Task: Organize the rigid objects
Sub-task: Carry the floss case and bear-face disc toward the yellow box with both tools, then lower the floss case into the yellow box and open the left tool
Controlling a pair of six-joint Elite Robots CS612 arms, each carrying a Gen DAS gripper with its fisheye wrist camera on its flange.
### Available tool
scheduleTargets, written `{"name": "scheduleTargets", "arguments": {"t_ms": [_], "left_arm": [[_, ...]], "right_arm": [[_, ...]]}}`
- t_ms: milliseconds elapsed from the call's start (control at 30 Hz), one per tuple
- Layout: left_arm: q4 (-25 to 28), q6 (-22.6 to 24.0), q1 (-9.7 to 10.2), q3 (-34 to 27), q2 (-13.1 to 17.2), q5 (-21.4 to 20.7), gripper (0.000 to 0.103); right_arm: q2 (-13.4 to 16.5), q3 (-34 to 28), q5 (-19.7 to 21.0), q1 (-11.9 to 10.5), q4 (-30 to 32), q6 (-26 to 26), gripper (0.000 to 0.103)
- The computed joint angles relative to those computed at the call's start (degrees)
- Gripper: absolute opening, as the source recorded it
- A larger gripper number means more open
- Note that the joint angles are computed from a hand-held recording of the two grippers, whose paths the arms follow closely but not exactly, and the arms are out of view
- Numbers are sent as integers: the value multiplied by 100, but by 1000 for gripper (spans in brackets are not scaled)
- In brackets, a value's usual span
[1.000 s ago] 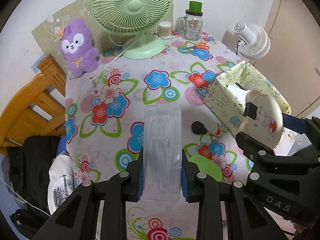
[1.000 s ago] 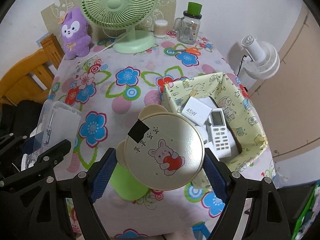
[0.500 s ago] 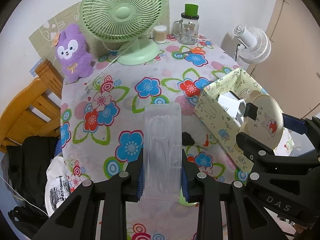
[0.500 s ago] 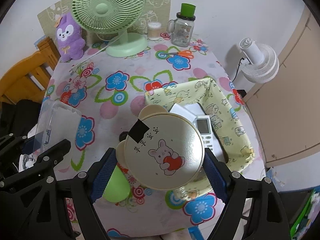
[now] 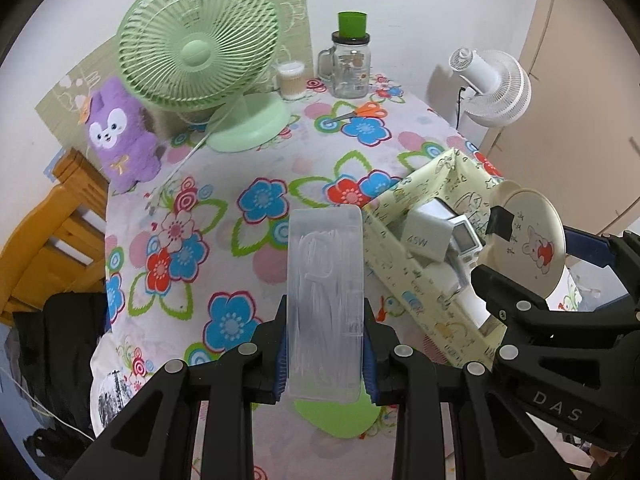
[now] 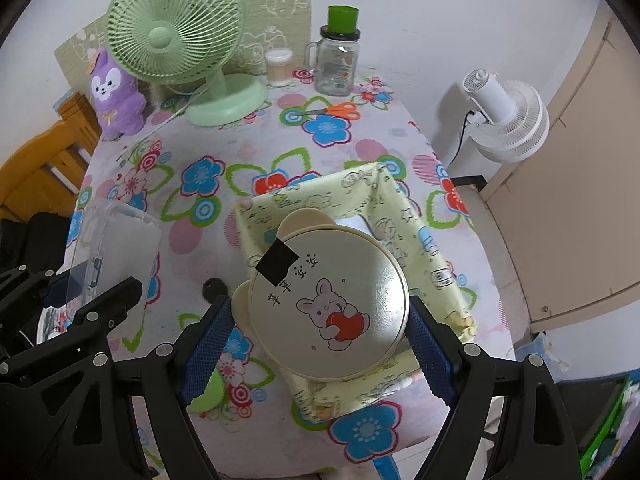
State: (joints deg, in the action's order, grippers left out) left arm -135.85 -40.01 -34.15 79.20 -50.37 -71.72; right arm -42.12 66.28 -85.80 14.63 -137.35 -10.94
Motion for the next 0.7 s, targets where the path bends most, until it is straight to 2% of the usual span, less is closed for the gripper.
{"name": "scheduleTargets", "arguments": {"t_ms": [700], "left_arm": [[288, 445, -15, -1075, 616, -207, 29]], "right_arm": [[256, -463, -75, -294, 233, 154, 86]]}}
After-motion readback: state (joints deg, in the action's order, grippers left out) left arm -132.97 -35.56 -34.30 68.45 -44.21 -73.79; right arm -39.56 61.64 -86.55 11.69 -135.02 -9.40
